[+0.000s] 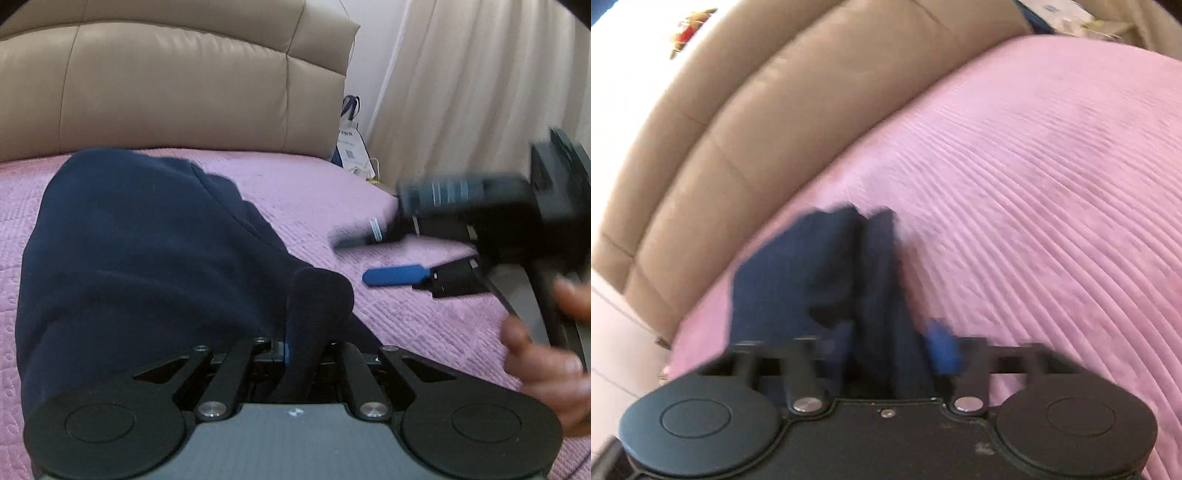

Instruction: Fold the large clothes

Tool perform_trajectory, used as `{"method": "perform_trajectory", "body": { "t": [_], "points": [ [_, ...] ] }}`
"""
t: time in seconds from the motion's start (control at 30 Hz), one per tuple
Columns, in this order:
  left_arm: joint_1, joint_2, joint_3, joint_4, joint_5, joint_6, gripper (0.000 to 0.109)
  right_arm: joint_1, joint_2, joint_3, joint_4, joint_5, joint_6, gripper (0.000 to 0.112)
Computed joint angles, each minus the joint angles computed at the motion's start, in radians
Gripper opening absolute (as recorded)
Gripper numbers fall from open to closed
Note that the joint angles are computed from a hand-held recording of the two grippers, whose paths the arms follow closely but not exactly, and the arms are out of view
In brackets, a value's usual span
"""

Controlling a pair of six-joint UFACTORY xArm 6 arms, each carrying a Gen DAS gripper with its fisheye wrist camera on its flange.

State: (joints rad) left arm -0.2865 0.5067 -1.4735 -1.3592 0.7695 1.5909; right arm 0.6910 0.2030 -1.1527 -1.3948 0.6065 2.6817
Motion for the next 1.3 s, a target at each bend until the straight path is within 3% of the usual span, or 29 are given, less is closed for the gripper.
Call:
{"method": "perform_trajectory", "body": {
  "t": [0.1, 0.2, 0.27, 0.33, 0.37, 0.4, 0.5, 0.6, 0.73, 0.8, 0.9, 0.97, 1.03, 1.2, 1.3],
  "points": [
    [0.010, -0.039, 0.057, -0.021, 0.007, 0.068, 0.006, -0.107, 0.064, -0.082, -0.035, -0.171, -0.075, 0.083],
    [0.011, -0.050, 0.072, -0.030, -0.004, 0.096, 0.006, -0.176, 0.175, -0.194, 0.087, -0.280, -0.235, 0.085],
    [0.018, -0.068, 0.085, -0.031, 0.001, 0.104, 0.006, -0.234, 0.255, -0.263, 0.081, -0.425, -0.231, 0.084],
    [0.021, -0.078, 0.094, -0.035, 0.005, 0.119, 0.006, -0.248, 0.307, -0.321, 0.105, -0.476, -0.283, 0.072],
    [0.000, -0.065, 0.070, -0.037, -0.011, 0.106, 0.006, -0.239, 0.308, -0.334, 0.127, -0.450, -0.343, 0.047],
    [-0.007, -0.060, 0.062, -0.046, -0.014, 0.118, 0.006, -0.227, 0.295, -0.339, 0.141, -0.416, -0.390, 0.034],
    [-0.025, -0.043, 0.017, -0.076, -0.022, 0.138, 0.006, -0.182, 0.256, -0.362, 0.073, -0.264, -0.433, 0.025],
    [-0.048, -0.007, -0.041, -0.076, -0.035, 0.110, 0.007, -0.160, 0.271, -0.401, 0.154, -0.143, -0.579, 0.024],
    [-0.052, 0.057, -0.088, 0.094, 0.001, 0.001, 0.007, -0.161, 0.359, -0.432, 0.394, -0.100, -0.753, 0.026],
    [-0.048, 0.025, -0.031, 0.108, 0.001, 0.088, 0.011, -0.147, 0.365, -0.413, 0.360, -0.082, -0.678, 0.048],
    [-0.020, -0.045, 0.062, 0.155, 0.033, 0.216, 0.017, -0.154, 0.325, -0.360, 0.334, -0.102, -0.573, 0.066],
    [0.031, -0.077, 0.084, 0.231, 0.134, 0.212, 0.017, -0.149, 0.271, -0.312, 0.311, -0.091, -0.525, 0.067],
    [0.101, -0.091, 0.069, 0.272, 0.274, 0.142, 0.017, -0.106, 0.222, -0.308, 0.372, 0.022, -0.620, 0.071],
    [0.227, -0.072, -0.031, 0.130, 0.387, -0.033, 0.016, 0.028, 0.180, -0.360, 0.353, 0.206, -0.792, 0.075],
    [0.229, -0.021, -0.109, 0.036, 0.318, -0.116, 0.016, 0.100, 0.260, -0.484, 0.372, 0.294, -0.892, 0.071]
  ]
}}
